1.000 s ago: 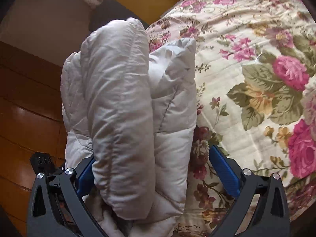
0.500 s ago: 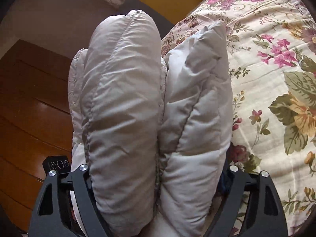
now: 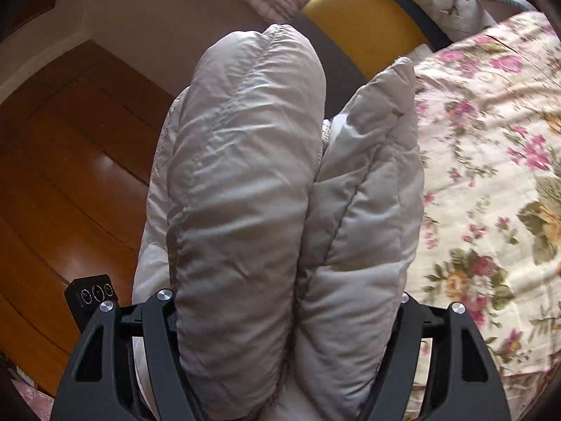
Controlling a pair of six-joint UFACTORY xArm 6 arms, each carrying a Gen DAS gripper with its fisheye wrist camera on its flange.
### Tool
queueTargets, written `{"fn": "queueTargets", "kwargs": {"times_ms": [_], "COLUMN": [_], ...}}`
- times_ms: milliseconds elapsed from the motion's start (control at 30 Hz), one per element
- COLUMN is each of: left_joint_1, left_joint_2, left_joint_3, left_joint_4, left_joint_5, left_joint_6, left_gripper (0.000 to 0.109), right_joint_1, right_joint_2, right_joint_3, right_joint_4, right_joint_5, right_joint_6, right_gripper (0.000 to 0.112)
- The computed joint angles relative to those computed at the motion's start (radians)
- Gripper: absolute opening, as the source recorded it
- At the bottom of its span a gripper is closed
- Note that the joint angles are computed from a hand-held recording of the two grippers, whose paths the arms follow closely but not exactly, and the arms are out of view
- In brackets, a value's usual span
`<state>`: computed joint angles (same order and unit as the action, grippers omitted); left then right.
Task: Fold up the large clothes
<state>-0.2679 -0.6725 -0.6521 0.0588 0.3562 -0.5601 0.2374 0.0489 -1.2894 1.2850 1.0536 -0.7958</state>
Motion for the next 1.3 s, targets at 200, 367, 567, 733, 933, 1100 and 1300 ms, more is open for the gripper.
{"fn": "queueTargets", "kwargs": {"times_ms": [200,367,567,733,933,1100,1300], "left_joint_1": [0.032,0.133,0.257,0.351,0.35,0.306,0.271], "left_joint_2": [-0.08,-0.113,-0.104,-0.007,-0.013,-0.118,-0.144], "left_joint_3": [0.025,0.054,0.062,0.06,0.136,0.166,0.071], "left_joint_4": [0.198,0.147,0.298,0.48,0.5,0.469,0.578], "left_joint_5": [0.043,0.045,0.022,-0.006,-0.018,0.084,0.226], "left_joint_6": [-0.15,-0.114,-0.188,-0.389,-0.468,-0.414,-0.463], "left_gripper": [0.049,0.048,0.048,0.051,0.085,0.091,0.091], "right_joint_1": [0.083,0.16,0.255,0.327,0.336,0.314,0.4], "right_joint_2": [0.036,0.133,0.286,0.423,0.46,0.36,0.23], "right_joint_3": [-0.068,-0.158,-0.336,-0.493,-0.468,-0.406,-0.388], "right_joint_4": [-0.007,-0.009,-0.012,-0.081,-0.246,-0.418,-0.422], "right_joint_5": [-0.016,-0.075,-0.138,-0.244,-0.373,-0.334,-0.518], "right_joint_6": [-0.062,-0.065,-0.097,-0.063,0.137,0.274,0.176], "right_gripper": [0.069,0.068,0.068,0.07,0.1,0.101,0.101]}}
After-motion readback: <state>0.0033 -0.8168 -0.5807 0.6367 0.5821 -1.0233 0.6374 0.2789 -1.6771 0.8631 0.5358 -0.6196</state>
